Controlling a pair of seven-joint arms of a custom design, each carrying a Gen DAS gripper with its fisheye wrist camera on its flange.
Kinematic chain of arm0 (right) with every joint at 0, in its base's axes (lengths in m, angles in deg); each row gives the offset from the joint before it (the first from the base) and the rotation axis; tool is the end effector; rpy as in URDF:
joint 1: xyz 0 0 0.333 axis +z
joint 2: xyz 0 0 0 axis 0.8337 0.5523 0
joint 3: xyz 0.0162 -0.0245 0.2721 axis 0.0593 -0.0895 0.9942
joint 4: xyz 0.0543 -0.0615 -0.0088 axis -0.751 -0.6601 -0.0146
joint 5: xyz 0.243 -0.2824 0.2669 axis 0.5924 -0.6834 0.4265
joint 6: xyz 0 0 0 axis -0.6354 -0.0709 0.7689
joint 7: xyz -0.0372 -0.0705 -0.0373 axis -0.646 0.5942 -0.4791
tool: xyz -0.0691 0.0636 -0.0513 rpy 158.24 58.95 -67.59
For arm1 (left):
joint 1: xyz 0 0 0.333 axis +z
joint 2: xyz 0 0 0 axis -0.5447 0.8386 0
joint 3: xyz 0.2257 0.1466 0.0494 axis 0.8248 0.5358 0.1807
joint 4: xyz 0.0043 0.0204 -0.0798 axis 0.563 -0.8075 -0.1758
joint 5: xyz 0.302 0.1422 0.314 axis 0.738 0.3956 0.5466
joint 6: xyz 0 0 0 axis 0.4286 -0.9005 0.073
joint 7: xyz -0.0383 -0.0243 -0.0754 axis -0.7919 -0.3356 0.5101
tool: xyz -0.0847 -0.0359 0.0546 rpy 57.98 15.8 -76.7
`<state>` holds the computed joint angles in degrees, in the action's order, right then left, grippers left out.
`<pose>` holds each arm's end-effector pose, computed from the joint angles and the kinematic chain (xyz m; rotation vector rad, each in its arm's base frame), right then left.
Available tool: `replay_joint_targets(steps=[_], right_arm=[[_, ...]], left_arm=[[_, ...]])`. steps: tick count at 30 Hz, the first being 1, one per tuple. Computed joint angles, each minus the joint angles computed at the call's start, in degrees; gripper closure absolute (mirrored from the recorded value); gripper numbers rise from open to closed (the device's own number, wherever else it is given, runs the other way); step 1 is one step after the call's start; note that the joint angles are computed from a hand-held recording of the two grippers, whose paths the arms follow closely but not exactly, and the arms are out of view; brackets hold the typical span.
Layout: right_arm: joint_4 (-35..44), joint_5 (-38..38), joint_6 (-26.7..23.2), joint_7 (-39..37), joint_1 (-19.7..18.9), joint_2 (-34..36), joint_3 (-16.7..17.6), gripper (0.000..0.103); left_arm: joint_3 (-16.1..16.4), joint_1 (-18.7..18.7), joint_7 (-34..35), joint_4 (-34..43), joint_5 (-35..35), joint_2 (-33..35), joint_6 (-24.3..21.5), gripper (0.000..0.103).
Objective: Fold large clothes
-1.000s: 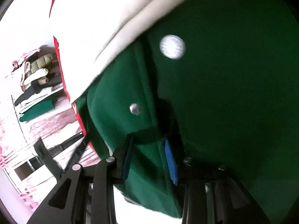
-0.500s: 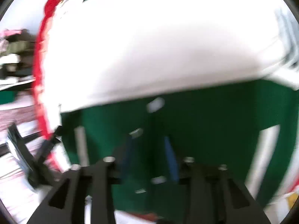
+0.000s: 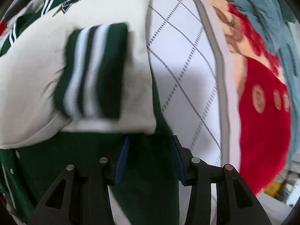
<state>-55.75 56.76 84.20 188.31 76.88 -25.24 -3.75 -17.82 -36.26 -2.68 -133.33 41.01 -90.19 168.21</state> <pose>0.4781 0.2161 0.5452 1.6322 -2.5814 0.0816 0.5820 -0.0804 0.5308 -2.0846 1.7407 0.1725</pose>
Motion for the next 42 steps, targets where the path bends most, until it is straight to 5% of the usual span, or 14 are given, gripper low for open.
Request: replay_joint_targets(steps=[5,12,16,19,22,23,24,25,30,36,39,42], right_arm=[[-3.7,-0.5,3.0,3.3,-1.5,-2.3,-1.1,0.052],[7.1,2.7,-6.1,4.8,-2.1,2.9,-1.2,0.052],[0.8,8.4,10.5,8.9,-2.0,-5.0,-2.3,0.052],[-3.6,16.0,23.1,6.8,-0.7,-4.7,-4.9,0.05],[-4.8,21.8,26.3,4.4,-0.5,-0.9,-6.9,0.047],[-5.3,22.7,26.2,3.8,-0.7,-0.6,-6.9,0.054],[-4.0,20.6,25.3,3.8,-1.5,0.4,-6.3,0.081],[-1.8,16.9,23.0,3.5,-2.3,1.7,-5.5,0.093],[4.9,4.8,15.8,5.7,-4.8,4.9,-2.7,0.093],[10.0,19.0,5.4,-3.2,-3.5,6.2,-3.7,0.067],[8.7,25.3,-0.3,-3.7,-1.0,2.1,-2.7,0.065],[2.4,36.4,0.8,-0.8,2.5,-2.8,-2.4,0.065]], left_arm=[[0.3,0.5,0.2,1.7,0.2,1.8,0.2,0.0],[0.0,-0.3,2.2,-0.3,-0.2,-4.5,-1.5,0.0],[0.5,-0.3,1.1,-2.5,-1.9,-9.8,-2.0,0.0],[0.7,0.0,-1.1,-3.2,-2.4,-10.5,-2.5,0.0],[0.7,-0.3,-0.8,-2.6,-3.2,-9.1,-3.5,0.0],[0.5,-0.5,-0.7,-2.7,-2.8,-8.9,-3.2,0.0],[0.4,-0.6,-0.5,-2.8,-2.6,-8.9,-2.9,0.0],[0.2,-0.9,-0.1,-2.8,-2.5,-9.0,-2.5,0.0],[0.0,-2.3,1.8,-2.9,-4.1,-10.6,-2.4,0.0],[0.5,-4.9,6.2,-6.2,-8.1,-19.6,-6.7,0.0],[0.9,-6.6,7.9,-9.7,-10.2,-25.7,-12.5,0.0],[0.9,-8.4,7.8,-14.5,-11.6,-31.6,-17.5,0.0]])
